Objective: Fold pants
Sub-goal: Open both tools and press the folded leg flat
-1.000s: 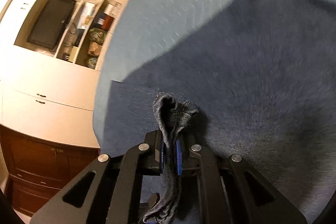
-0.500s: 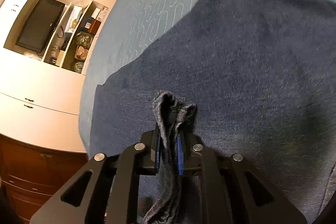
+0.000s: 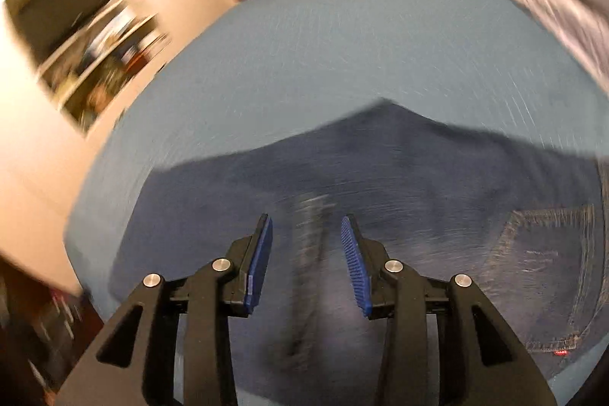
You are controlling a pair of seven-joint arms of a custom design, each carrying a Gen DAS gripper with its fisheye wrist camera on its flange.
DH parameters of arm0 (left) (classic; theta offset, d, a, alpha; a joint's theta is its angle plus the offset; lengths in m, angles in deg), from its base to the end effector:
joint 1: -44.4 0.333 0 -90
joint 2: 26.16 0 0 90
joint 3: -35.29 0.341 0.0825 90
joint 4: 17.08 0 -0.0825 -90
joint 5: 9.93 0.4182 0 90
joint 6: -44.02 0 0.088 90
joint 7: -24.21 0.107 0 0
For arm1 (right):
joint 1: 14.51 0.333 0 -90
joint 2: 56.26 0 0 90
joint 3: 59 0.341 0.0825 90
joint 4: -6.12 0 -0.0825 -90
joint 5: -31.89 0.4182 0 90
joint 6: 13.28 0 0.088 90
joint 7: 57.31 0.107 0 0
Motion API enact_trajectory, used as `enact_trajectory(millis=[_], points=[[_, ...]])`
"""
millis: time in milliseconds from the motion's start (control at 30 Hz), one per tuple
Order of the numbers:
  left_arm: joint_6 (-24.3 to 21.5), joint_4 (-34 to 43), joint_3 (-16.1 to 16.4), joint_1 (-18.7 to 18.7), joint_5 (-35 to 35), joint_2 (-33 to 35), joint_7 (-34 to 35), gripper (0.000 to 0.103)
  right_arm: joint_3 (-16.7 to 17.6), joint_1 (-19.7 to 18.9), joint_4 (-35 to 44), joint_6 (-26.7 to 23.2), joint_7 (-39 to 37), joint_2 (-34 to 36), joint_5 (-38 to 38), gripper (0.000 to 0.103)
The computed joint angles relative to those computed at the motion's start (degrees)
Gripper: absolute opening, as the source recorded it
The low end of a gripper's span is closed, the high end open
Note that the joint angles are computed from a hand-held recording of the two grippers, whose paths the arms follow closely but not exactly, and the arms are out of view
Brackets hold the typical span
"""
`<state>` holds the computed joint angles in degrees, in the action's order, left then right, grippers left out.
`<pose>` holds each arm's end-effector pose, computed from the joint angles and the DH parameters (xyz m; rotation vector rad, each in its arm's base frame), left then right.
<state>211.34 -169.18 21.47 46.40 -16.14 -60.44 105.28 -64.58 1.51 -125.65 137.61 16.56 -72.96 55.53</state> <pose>0.4164 -0.0898 0.5295 -1.7587 1.7170 -0.8614 0.5219 0.0823 0.5427 -1.8813 1.6012 -0.2924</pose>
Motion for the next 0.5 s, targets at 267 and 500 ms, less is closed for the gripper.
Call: enact_trajectory(millis=[267, 500], points=[[-1.39, 5.74, 10.77, -10.34, -9.11, 11.03, 16.56, 0.003, 9.23, -5.53, -4.64, 6.01, 18.40, 3.67, -24.50, 0.043], [-3.92, 15.02, 7.97, -7.12, -7.09, 14.65, 20.22, 0.044, 3.70, -1.58, -5.42, 8.85, 16.84, 5.18, -21.24, 0.062]])
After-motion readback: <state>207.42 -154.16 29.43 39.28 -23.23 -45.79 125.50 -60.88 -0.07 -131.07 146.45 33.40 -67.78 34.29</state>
